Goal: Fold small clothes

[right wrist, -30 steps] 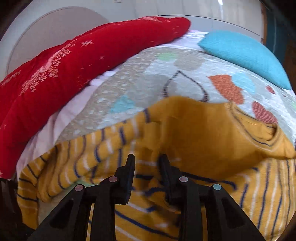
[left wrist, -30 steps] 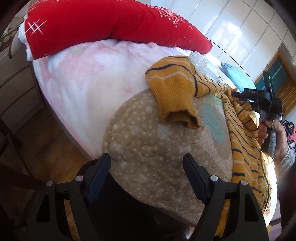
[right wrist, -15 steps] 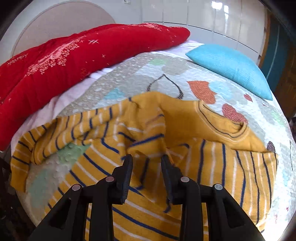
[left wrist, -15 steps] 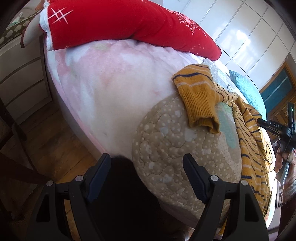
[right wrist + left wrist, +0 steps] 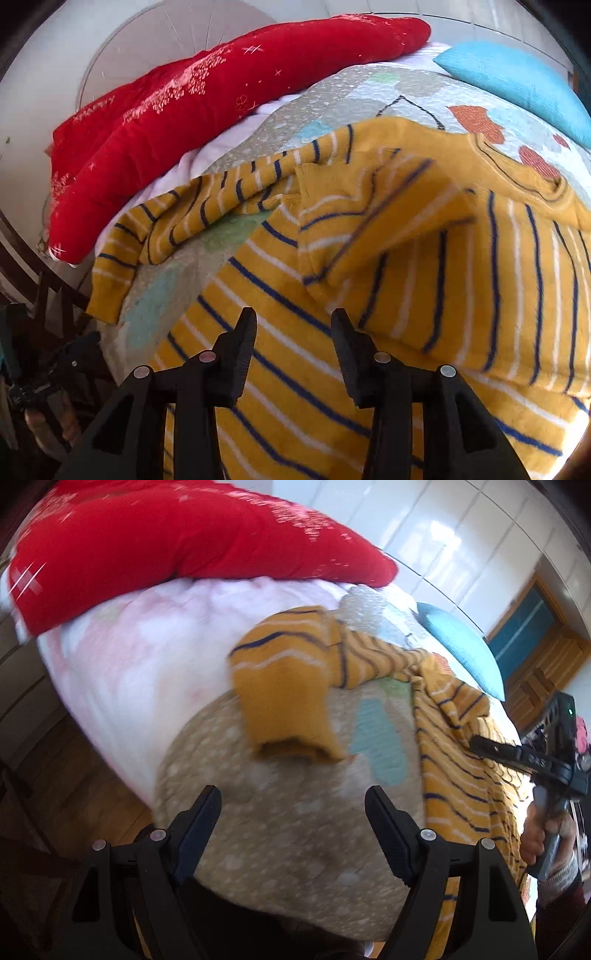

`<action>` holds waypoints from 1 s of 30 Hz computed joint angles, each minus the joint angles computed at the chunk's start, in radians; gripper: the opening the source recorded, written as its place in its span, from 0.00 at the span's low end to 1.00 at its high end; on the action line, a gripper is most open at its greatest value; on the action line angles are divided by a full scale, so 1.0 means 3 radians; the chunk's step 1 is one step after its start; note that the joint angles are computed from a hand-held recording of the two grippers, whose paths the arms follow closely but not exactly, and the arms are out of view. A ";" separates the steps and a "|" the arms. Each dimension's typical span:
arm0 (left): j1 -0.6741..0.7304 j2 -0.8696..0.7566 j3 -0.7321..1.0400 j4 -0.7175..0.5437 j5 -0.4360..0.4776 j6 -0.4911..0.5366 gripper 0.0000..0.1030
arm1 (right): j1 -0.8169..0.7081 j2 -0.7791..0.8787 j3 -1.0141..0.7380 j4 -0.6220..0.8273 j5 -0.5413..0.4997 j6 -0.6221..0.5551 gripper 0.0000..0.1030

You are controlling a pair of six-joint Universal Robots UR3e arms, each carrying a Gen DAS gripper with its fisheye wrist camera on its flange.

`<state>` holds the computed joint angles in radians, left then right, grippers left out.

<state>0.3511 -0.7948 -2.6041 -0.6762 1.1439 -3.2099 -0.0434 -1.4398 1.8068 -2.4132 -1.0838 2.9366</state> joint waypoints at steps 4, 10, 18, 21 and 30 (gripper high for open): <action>-0.0768 -0.1067 0.0488 0.0909 0.0323 -0.0338 0.77 | -0.0729 -0.0997 0.0836 -0.0128 -0.0092 -0.0170 0.46; -0.1771 -0.2386 0.1684 0.1275 0.0851 -0.0469 0.80 | -0.2122 -0.1823 0.1422 -0.0143 -0.0169 -0.0286 0.68; -0.2452 -0.3107 0.2687 0.0994 0.1266 -0.0534 0.80 | -0.2629 -0.0800 0.1071 0.0031 0.0553 -0.0257 0.43; -0.2545 -0.3225 0.2917 0.0887 0.1508 -0.0466 0.80 | -0.2652 -0.0807 0.0969 0.0303 0.0793 -0.0381 0.16; -0.2347 -0.3862 0.3671 0.0657 0.1382 -0.0460 0.82 | -0.3242 -0.1117 0.1160 0.0148 0.0330 -0.0440 0.08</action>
